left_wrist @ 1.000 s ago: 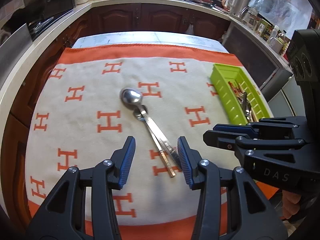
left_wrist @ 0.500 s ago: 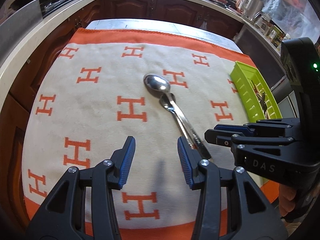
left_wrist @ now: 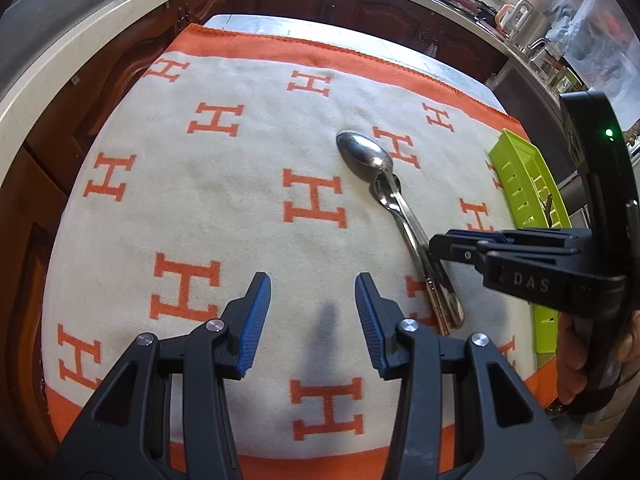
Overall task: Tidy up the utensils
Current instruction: 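Move the right tool back and grasp the large metal spoon, then grasp the small gold-handled spoon with the left tool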
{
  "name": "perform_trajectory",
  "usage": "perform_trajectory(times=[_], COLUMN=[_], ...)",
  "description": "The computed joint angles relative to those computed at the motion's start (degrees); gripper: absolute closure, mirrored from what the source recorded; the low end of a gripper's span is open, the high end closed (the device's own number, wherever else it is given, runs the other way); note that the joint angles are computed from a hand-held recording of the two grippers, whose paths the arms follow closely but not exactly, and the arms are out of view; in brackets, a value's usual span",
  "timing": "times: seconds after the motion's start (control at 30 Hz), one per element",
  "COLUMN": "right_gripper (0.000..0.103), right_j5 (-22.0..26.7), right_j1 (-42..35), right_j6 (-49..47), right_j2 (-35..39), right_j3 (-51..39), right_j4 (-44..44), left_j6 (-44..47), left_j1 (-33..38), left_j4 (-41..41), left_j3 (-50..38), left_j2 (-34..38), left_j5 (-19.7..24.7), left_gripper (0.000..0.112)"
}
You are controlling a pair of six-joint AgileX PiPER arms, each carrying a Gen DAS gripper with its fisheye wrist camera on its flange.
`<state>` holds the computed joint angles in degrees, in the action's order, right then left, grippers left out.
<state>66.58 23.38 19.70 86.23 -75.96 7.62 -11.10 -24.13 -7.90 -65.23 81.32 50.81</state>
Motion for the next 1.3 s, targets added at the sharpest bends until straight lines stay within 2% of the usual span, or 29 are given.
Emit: perform_trajectory(times=[0.33, 0.47, 0.57, 0.63, 0.7, 0.87, 1.03, 1.1, 1.2, 1.3], right_gripper=[0.086, 0.086, 0.087, 0.093, 0.093, 0.093, 0.093, 0.093, 0.093, 0.094], right_j5=[-1.35, -2.87, -3.66, -3.73, -3.02, -3.76, -2.30, -2.33, -3.27, -4.14], right_j1=[-0.84, -1.66, -4.81, -5.95, -6.16, -1.78, 9.84, 12.58, 13.14, 11.34], right_j6=[-4.42, -8.74, -15.01, -17.60, -19.06, -15.96, -2.16, 1.10, 2.78, 1.63], right_j2=[2.34, 3.20, 4.11, 4.88, 5.70, 5.85, 7.48, 7.65, 7.13, 5.96], right_j3=[-1.18, -1.19, -0.74, -1.05, -1.77, -2.87, -5.92, -5.71, -4.69, -3.47], right_j4=[0.80, 3.68, 9.78, 11.65, 12.29, 6.15, -12.44, -17.13, -18.52, -15.78], left_j6=[1.23, 1.53, 1.77, 1.97, 2.08, 1.32, 1.17, 1.53, 2.39, 3.32], left_j1=[0.88, 1.01, 0.97, 0.93, 0.85, -0.20, -0.29, -0.13, 0.16, 0.26], left_j4=[-1.69, -2.25, -2.78, -3.01, -3.22, -2.55, -2.49, -2.80, -4.05, -5.51], left_j3=[0.63, 0.92, 1.08, 1.10, 1.11, 0.78, 0.73, 0.80, 0.53, -0.44], left_j2=[0.06, 0.22, 0.52, 0.75, 0.82, 0.75, 0.51, 0.45, 0.76, 1.75], left_j5=[-0.23, -0.29, -0.26, -0.31, -0.28, -0.32, -0.07, -0.11, 0.07, 0.44], left_gripper=[0.072, 0.072, 0.072, 0.072, 0.072, 0.072, 0.072, 0.072, 0.072, 0.072])
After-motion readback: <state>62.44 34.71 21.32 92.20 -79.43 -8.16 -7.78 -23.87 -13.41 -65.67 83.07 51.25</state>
